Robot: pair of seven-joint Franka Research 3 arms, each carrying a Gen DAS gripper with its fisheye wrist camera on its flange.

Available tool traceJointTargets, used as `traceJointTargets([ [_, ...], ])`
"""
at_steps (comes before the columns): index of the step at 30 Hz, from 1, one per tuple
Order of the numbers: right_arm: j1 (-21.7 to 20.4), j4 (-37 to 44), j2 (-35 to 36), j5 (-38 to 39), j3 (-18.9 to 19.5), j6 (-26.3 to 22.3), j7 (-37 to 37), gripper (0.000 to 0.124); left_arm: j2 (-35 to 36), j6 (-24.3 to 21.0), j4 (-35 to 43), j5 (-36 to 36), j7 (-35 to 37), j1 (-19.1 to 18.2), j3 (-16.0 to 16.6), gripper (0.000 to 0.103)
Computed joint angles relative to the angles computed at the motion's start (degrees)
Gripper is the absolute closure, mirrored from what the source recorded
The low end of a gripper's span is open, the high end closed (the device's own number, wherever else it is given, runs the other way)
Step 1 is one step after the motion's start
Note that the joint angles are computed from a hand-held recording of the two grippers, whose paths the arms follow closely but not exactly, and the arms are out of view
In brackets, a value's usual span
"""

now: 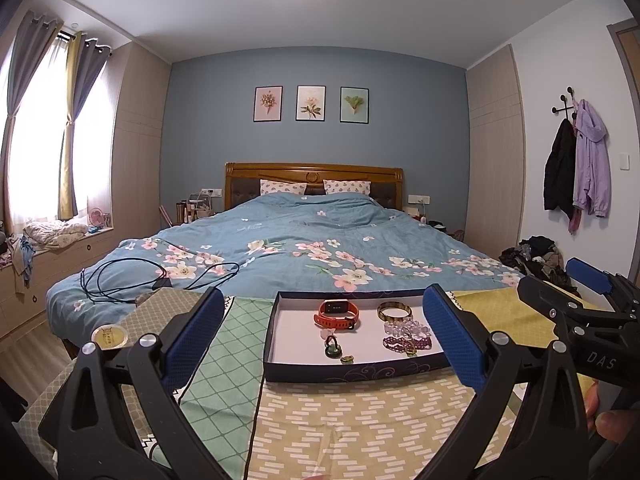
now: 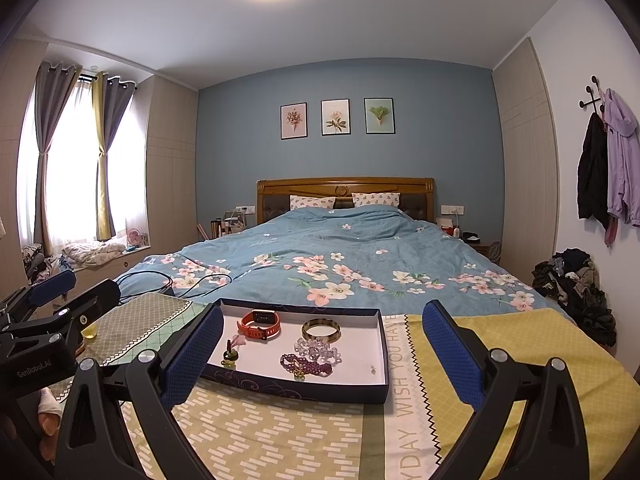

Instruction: Organize jewelry

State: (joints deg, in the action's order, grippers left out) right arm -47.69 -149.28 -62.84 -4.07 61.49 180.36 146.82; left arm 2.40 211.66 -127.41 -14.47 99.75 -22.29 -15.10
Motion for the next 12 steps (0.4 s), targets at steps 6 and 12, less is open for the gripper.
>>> traceJointTargets([
  [6,0.4,0.1,0.6,-0.2,-0.1,-0.5,0.0,0.028,-0.2,-1.1,-0.1,-0.7,1.0,-0.2,-0.1,0.005],
  [12,4.4,-1.9,5.6,-2.2,-5.0,-6.6,-2.8,0.028,0.5,-7.9,2.2,-2.8,2.0,-0.1,1.0,0.005],
])
